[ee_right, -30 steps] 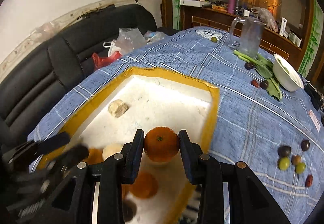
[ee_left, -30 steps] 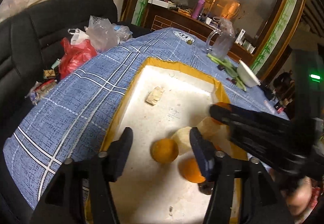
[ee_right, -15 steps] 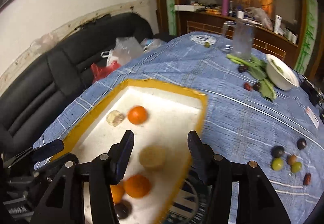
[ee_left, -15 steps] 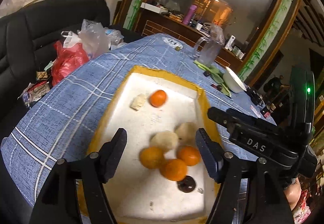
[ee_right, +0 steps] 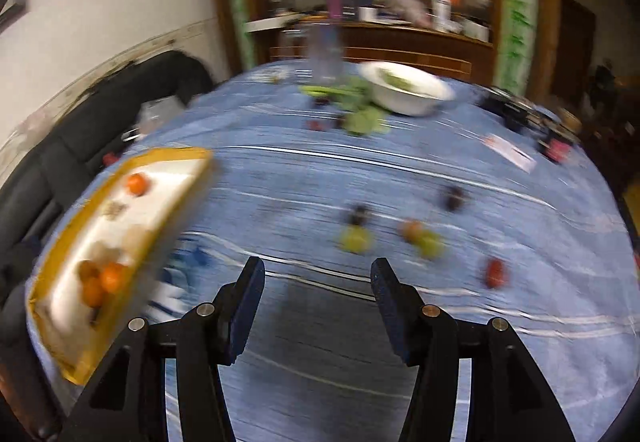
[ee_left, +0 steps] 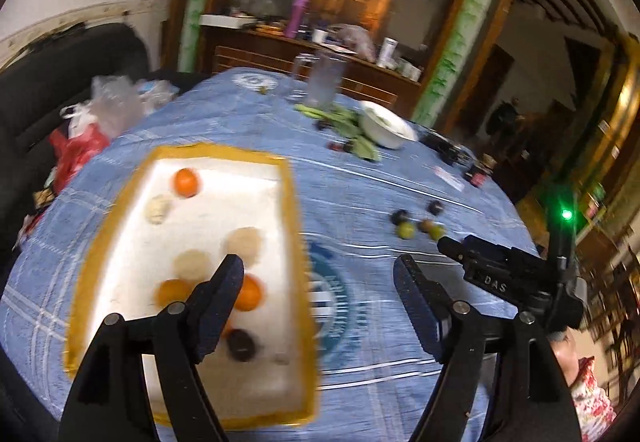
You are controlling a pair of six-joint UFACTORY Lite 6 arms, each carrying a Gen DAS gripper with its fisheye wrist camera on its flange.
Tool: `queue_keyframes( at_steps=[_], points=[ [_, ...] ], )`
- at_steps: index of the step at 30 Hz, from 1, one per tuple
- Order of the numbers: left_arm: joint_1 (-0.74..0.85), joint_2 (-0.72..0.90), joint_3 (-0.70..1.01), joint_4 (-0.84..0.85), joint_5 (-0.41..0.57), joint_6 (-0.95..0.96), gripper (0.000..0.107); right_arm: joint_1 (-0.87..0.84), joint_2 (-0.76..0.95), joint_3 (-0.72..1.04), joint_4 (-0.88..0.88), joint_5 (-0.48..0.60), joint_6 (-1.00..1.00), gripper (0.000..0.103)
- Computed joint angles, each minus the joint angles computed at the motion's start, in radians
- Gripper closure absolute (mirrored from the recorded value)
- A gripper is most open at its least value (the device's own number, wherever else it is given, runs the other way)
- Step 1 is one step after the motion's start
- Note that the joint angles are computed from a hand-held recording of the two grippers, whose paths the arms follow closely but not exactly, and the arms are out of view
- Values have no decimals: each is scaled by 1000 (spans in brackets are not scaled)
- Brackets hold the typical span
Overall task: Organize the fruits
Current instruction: 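Move both tools back over the fruit row, then grasp a green grape with the left tool while the right tool grasps another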
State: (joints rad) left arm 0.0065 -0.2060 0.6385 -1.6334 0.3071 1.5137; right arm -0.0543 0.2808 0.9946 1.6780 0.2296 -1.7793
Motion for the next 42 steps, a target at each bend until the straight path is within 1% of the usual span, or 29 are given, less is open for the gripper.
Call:
queue_keyframes(
  at_steps=[3,6,10,13,14,15,16,17,18,23,25,26,28,29,30,31,33,37,42],
  points=[
    [-96,47,63,8,1,-34,27,-165,21,13,-89,50,57,44],
    [-192,166,173,0,-6,-64,27,-279,58,51,-150,77,100,44],
    [-272,352,334,-62,-24,-48,27,-346,115,109,-192,106,133,44],
    [-306,482,435,-149,-41,19,27,-344,177,170,-262,139,222,44],
    [-313,527,471,-169,-44,41,30,-341,191,183,-274,146,236,44],
    [-319,584,519,-185,-45,61,42,-328,220,216,-296,155,266,45],
    [-319,610,542,-160,-49,39,51,-316,248,247,-312,160,284,46],
    [-321,666,594,-101,-57,-25,62,-299,262,259,-309,157,287,47],
    [-316,703,632,-39,-49,-94,63,-281,282,282,-324,154,306,48],
    [-283,887,830,112,-26,-342,63,-193,397,419,-426,128,410,48],
    [-285,964,929,256,-19,-491,63,-167,441,466,-462,119,439,48],
    [-285,995,964,285,-7,-519,63,-157,457,479,-467,110,442,48],
    [-291,1027,993,266,-1,-488,63,-148,482,497,-473,104,441,49],
    [-294,1038,995,220,0,-431,63,-144,491,498,-468,95,429,51],
    [-294,1052,1005,201,9,-405,63,-140,484,485,-430,76,381,64],
    [-293,1065,1014,198,22,-398,63,-140,488,489,-431,73,376,73],
    [-294,1100,1048,220,45,-406,63,-156,499,506,-424,116,373,79],
    [-299,1135,1085,233,67,-381,63,-158,492,504,-450,115,404,79],
    [-322,1138,1098,189,47,-287,63,-190,470,484,-445,122,408,79]
  ],
)
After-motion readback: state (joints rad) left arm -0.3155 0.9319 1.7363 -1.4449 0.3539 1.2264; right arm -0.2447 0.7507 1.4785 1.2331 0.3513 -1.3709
